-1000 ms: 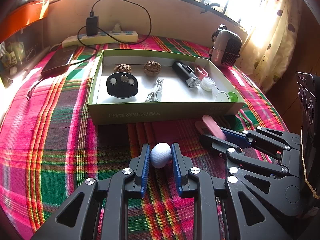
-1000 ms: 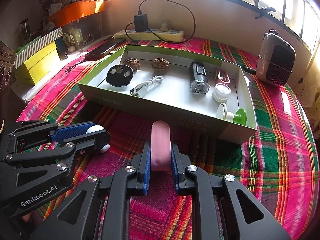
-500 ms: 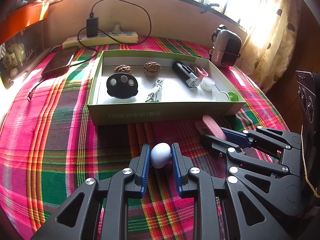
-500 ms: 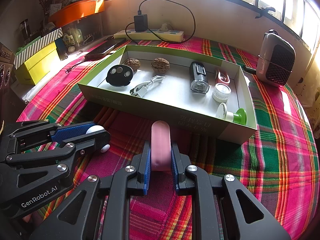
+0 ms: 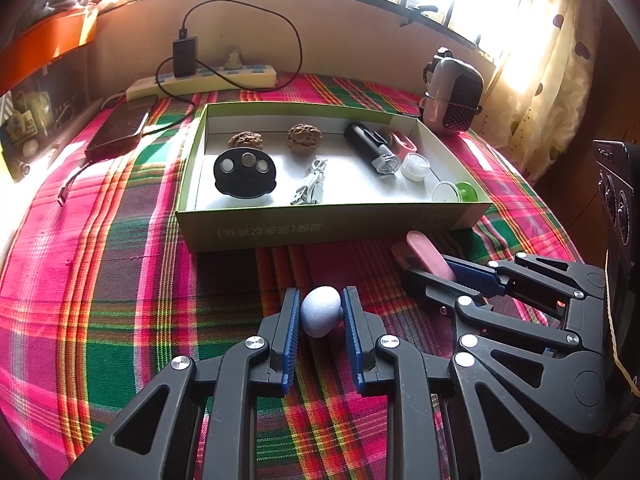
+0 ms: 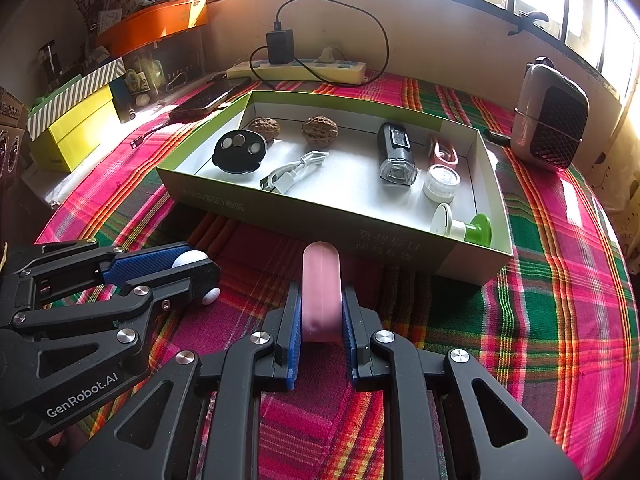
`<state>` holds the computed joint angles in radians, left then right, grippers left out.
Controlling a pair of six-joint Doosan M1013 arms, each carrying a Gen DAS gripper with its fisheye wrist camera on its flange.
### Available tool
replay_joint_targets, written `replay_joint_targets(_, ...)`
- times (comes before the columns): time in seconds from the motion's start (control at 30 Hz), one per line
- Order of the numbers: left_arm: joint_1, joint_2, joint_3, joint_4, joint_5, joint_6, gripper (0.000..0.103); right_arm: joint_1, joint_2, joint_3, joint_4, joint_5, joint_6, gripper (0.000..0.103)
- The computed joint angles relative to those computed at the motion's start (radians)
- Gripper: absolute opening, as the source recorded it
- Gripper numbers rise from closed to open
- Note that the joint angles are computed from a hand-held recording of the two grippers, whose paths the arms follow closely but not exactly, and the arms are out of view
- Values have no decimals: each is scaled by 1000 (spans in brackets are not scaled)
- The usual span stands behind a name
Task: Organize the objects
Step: 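Carry the white egg and pink cylinder toward the tray with both grippers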
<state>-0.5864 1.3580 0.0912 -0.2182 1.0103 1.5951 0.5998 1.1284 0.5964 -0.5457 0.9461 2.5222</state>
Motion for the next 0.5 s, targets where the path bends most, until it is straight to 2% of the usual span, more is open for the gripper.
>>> replay_joint_targets(0.27,1,15,-34,17,10,-12,19,1,-21,38,-16,-26,31,19)
replay_joint_targets(0.33,1,-7,9,15,-16,-4,19,2,-26,46,-20,-33,36,19)
replay_joint_targets(0.47,1,1,-12,26,-13,-6,19,3,-36,61,-26,-44,44,19)
replay_joint_targets(0.5,1,-10,11,27,-26,-4,19,4,-39,63,-27,-46,45,19)
